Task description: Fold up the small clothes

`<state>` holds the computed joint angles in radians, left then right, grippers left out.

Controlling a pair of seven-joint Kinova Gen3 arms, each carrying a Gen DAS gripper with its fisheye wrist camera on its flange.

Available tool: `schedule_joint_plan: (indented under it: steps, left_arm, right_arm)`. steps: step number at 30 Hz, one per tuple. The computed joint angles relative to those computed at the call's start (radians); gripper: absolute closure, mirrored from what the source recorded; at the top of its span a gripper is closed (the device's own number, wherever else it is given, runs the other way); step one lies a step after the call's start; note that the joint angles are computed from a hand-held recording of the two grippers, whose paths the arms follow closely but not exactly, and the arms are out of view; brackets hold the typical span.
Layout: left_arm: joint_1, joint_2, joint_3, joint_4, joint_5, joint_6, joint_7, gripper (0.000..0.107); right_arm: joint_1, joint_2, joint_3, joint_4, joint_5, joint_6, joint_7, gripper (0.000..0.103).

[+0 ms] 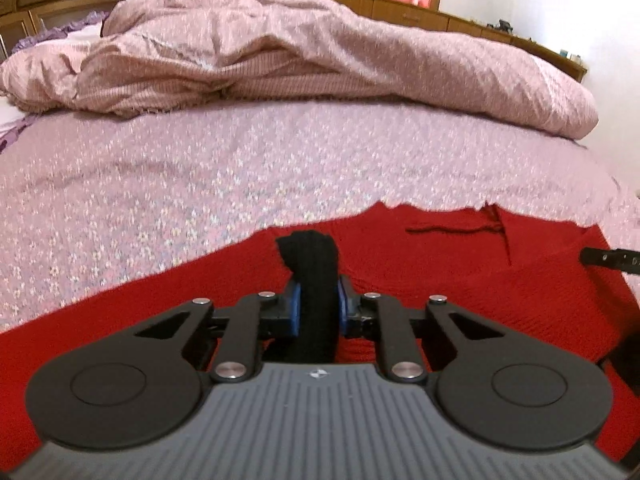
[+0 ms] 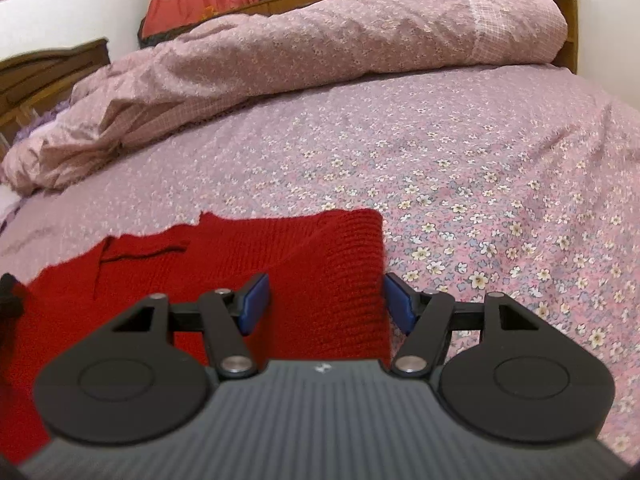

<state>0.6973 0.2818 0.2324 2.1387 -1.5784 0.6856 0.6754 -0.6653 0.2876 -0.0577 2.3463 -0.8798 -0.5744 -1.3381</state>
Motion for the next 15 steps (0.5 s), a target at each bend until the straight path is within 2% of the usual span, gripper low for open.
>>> schedule_joint_plan:
  steps: [1,2,3,4,6,9,11,15]
  left_arm:
    - [0.006,0.0,0.001,-0.002,-0.002,0.013,0.005,0.087]
    - [0.01,-0.002,0.001,-0.004,-0.003,0.026,0.007,0.087]
    - [0.015,-0.002,0.002,-0.006,-0.01,0.04,0.012,0.087]
    - [0.018,-0.002,0.002,-0.007,-0.019,0.051,0.016,0.087]
    - [0.008,0.001,0.001,-0.014,-0.036,0.051,0.016,0.088]
    - [-0.014,0.024,-0.004,-0.04,-0.043,0.033,0.001,0.088]
    - [-0.028,0.052,-0.012,-0.064,-0.039,0.014,-0.018,0.088]
    - [-0.04,0.123,-0.04,-0.138,0.053,-0.016,-0.132,0.086]
  right_arm:
    - [0.003,0.005,-0.005,0.005,0.013,-0.015,-0.024,0.044]
    - [0.005,0.01,-0.014,0.012,0.022,-0.037,-0.037,0.055]
    - [-0.01,0.016,-0.01,0.019,0.018,-0.066,-0.033,0.079]
    - [-0.025,0.019,-0.008,0.028,0.014,-0.099,-0.038,0.083]
    - [-0.011,0.018,-0.038,0.051,0.025,-0.164,-0.077,0.086]
    - [-0.058,0.034,-0.024,0.055,-0.058,-0.243,-0.052,0.087]
    - [-0.053,0.046,-0.025,0.041,-0.092,-0.244,-0.039,0.087]
    - [-0.058,0.084,-0.017,0.003,-0.157,-0.217,0.035,0.087]
